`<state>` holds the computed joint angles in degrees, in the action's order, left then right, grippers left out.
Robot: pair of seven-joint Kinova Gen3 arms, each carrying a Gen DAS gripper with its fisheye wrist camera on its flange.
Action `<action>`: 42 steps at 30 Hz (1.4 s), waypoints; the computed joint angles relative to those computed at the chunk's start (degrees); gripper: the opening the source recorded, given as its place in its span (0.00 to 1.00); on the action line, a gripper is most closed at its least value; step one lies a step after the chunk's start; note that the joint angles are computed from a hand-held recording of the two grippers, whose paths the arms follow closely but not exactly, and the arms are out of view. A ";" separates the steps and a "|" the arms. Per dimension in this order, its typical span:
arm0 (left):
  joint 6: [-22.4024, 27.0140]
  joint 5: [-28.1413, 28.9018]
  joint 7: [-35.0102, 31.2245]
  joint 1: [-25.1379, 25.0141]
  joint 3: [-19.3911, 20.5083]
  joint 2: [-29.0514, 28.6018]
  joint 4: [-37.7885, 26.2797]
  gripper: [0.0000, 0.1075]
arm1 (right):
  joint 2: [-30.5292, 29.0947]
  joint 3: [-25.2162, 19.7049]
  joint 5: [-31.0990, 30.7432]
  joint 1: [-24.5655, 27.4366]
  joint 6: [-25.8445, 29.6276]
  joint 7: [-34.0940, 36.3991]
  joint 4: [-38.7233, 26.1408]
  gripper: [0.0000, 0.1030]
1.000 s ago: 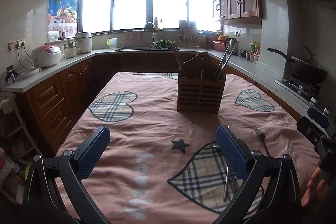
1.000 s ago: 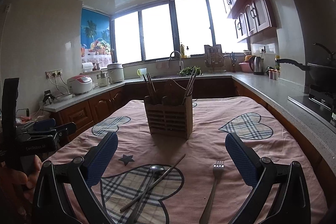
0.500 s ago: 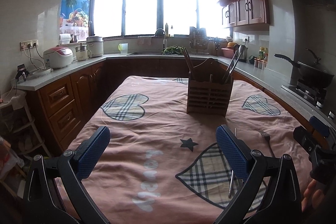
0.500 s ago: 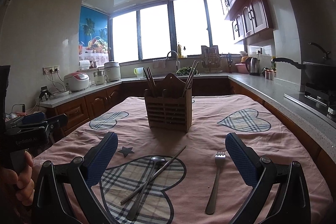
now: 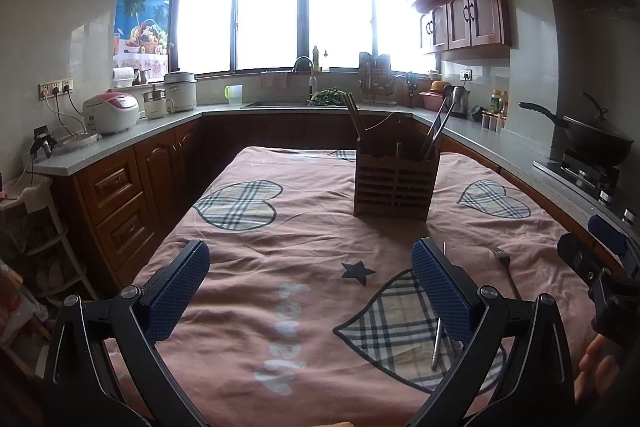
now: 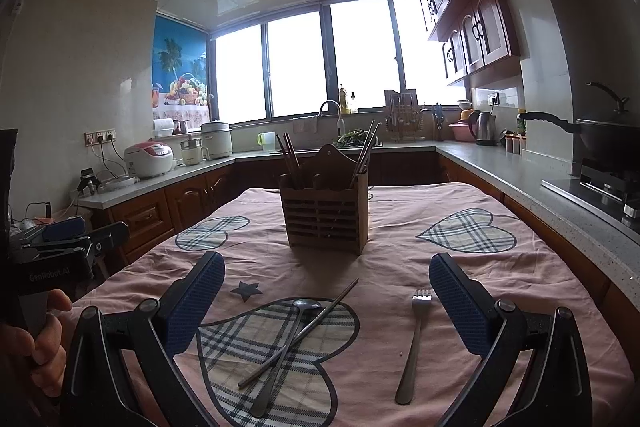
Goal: Organize utensils
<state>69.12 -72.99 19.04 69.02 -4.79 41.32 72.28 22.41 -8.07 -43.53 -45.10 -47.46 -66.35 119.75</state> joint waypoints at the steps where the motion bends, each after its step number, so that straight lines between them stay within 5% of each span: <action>1: 0.02 0.02 0.02 0.00 0.01 0.02 -0.03 0.96 | -0.09 -0.03 -0.03 -0.03 -0.09 -0.05 0.12 1.00; 42: -0.96 0.34 -1.38 -0.34 0.01 -0.03 -0.02 0.96 | -1.60 -0.53 0.54 0.36 -0.05 0.20 -0.42 1.00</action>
